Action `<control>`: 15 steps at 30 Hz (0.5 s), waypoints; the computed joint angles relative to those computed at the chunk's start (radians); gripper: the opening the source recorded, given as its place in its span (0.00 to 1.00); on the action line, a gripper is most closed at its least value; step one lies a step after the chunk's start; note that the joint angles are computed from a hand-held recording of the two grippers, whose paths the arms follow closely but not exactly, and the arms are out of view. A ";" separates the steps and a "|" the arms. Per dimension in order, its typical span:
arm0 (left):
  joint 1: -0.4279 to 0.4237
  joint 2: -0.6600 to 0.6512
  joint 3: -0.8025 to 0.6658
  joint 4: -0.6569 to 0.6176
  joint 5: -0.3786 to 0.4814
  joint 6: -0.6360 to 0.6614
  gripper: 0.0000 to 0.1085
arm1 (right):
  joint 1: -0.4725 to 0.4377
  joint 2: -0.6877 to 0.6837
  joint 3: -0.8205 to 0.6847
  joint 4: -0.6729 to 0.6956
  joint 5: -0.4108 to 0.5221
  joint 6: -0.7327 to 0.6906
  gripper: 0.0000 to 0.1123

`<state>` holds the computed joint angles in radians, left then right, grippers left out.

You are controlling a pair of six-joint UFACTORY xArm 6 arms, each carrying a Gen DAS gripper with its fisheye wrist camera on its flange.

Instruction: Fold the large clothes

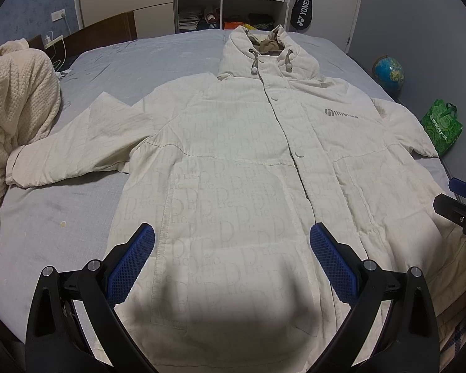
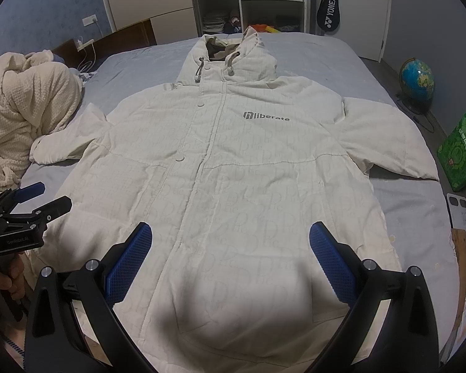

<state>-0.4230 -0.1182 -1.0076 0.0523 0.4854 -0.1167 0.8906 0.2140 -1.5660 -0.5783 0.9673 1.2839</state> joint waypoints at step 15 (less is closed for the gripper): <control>0.009 0.041 -0.038 -0.065 -0.016 0.031 0.89 | -0.089 -0.220 0.202 0.019 -0.072 0.033 0.86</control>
<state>-0.4143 -0.0776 -1.0459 -0.0131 0.4691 -0.0856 0.8020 -0.0058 -1.3638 -0.5588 0.8955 1.3172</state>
